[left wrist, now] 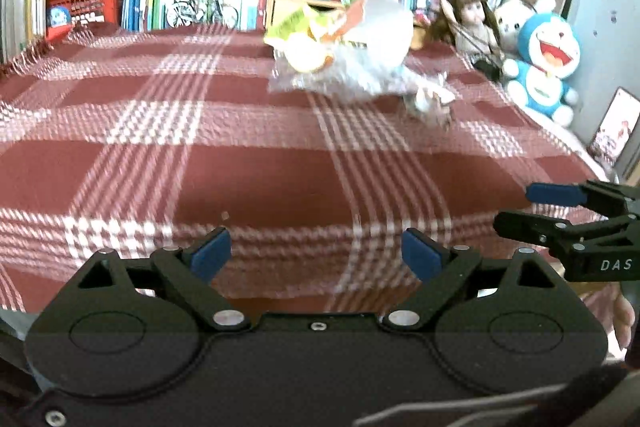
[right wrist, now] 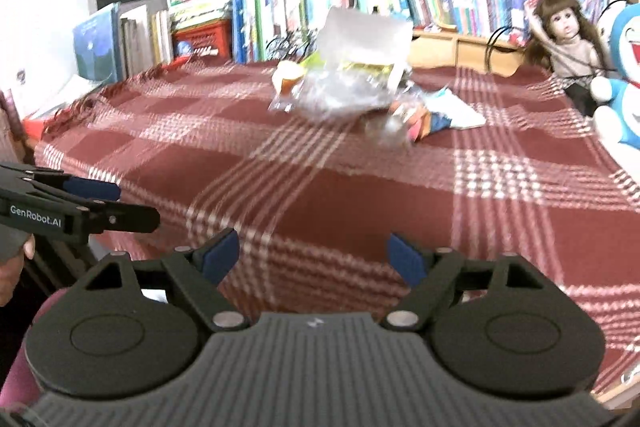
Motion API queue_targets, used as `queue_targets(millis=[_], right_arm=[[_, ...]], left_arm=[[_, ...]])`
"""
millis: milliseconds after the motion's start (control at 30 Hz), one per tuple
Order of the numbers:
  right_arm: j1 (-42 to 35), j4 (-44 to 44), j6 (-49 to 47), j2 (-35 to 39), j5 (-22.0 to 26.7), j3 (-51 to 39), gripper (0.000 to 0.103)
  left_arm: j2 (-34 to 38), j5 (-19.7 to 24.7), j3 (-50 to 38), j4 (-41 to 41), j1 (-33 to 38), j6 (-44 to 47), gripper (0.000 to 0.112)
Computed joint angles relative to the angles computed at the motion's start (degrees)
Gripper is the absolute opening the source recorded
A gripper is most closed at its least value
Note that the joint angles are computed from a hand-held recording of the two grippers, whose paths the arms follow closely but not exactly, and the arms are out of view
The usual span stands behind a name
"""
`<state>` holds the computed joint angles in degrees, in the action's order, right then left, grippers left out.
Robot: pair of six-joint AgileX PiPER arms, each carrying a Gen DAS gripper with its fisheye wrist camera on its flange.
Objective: Collect trash
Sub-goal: 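Raise both open grippers back over the tablecloth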
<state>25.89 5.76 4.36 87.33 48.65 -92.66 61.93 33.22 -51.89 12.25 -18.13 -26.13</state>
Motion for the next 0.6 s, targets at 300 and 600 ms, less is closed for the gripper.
queue_targets(millis=[300, 600], right_arm=[[-2.3, -2.4, 3.2, 3.4, 1.6, -8.3, 0.092], [-4.3, -3.7, 4.9, 8.3, 1.9, -15.1, 0.092]], left_arm=[[3.0, -0.6, -6.0, 4.5, -0.3, -3.3, 0.092], [10.9, -1.2, -13.5, 7.4, -0.4, -4.7, 0.093]])
